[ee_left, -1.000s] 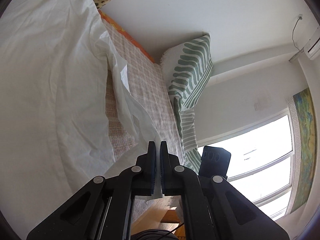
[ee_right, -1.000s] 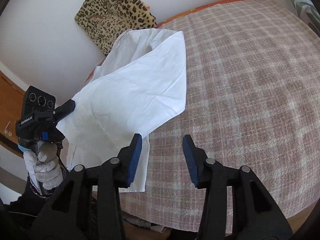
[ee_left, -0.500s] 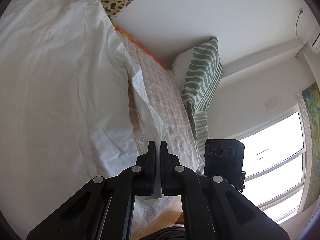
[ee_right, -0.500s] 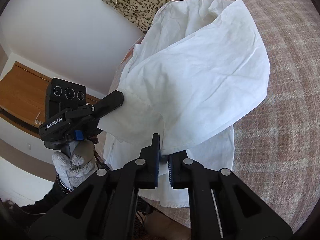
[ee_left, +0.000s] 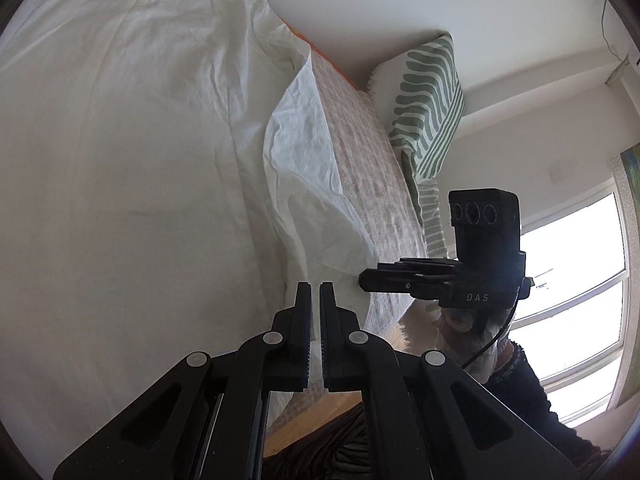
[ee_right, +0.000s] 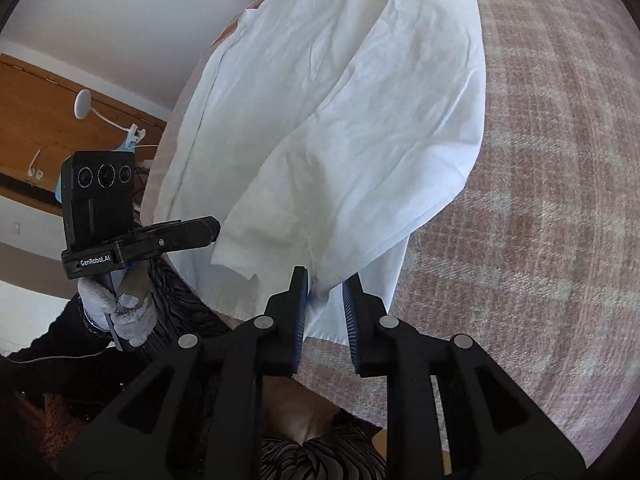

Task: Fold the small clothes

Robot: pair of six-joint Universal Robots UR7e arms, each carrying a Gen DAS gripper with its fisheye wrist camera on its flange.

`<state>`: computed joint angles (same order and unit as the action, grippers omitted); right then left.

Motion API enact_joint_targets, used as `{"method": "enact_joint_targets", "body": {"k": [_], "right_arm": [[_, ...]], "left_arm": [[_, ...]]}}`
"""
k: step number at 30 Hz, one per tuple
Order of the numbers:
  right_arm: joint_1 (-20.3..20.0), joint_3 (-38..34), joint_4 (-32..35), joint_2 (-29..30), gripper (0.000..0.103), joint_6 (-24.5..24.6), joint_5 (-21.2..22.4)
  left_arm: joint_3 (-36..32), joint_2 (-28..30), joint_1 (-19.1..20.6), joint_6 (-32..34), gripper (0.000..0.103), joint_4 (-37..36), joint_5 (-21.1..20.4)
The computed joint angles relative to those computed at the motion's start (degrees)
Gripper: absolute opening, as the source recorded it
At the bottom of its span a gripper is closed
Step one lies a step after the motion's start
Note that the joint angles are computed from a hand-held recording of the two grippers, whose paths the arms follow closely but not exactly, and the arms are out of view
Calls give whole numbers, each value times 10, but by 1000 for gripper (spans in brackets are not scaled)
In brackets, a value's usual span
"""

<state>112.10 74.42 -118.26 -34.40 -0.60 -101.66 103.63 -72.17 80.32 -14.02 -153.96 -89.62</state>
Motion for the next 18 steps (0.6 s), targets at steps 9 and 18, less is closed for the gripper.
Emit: {"method": "enact_joint_targets", "body": {"k": [9, 18], "right_arm": [[4, -287, 77, 130, 44, -15, -63], [5, -502, 145, 246, 44, 19, -150]], "left_arm": [[4, 2, -12, 59, 2, 12, 7], [-1, 13, -1, 57, 20, 14, 2]]}}
